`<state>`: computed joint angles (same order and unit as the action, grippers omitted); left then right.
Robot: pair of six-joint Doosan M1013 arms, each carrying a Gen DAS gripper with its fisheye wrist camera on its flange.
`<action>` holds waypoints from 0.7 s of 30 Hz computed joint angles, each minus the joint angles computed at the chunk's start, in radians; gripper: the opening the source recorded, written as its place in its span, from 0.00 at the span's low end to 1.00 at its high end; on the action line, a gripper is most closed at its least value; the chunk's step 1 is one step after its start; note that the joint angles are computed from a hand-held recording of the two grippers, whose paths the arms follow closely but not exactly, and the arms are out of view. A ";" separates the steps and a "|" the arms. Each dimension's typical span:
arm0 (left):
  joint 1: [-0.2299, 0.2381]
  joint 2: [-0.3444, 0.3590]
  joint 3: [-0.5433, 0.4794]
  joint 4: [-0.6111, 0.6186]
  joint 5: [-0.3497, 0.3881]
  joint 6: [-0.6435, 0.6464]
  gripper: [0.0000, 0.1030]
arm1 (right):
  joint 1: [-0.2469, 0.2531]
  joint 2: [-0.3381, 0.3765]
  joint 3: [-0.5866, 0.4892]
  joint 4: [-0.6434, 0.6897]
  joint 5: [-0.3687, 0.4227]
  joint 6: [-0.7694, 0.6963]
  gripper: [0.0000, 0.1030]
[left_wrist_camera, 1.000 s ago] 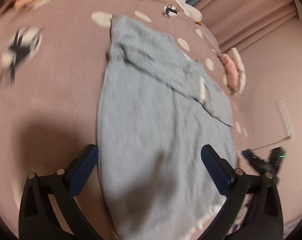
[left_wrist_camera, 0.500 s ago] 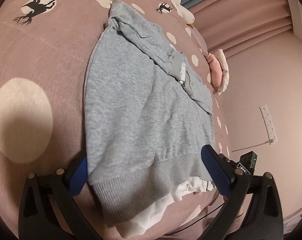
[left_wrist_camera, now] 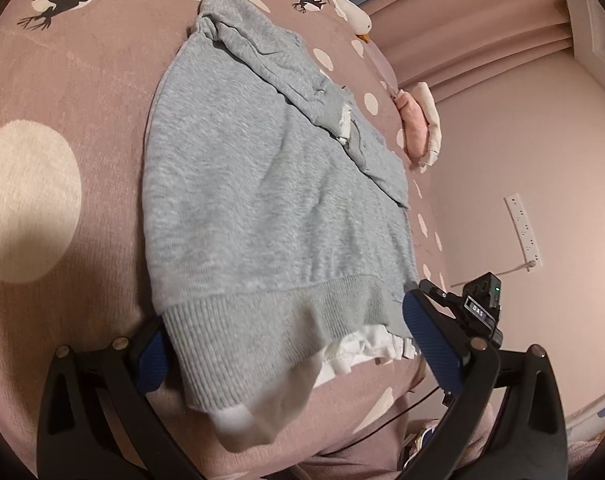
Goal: Fold small clothes
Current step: 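Close the right tool on the ribbed hem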
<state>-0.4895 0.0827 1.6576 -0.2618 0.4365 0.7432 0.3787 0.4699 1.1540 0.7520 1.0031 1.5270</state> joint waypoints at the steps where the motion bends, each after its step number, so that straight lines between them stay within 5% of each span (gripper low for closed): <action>1: 0.000 -0.002 0.004 -0.006 -0.005 0.006 0.99 | -0.002 -0.001 0.003 0.008 0.002 0.005 0.54; 11: 0.004 -0.005 0.012 -0.047 -0.020 0.050 0.99 | -0.004 -0.025 0.023 -0.042 0.018 0.050 0.54; 17: 0.001 -0.004 0.012 -0.031 -0.018 0.047 0.99 | -0.023 -0.069 0.096 -0.005 -0.080 0.098 0.54; 21: 0.000 -0.003 0.013 -0.029 -0.022 0.042 1.00 | -0.033 -0.063 0.104 0.070 -0.035 0.060 0.54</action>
<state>-0.4896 0.0792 1.6708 -0.2911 0.4142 0.7851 0.3458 0.4071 1.2582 0.8219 0.9682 1.5869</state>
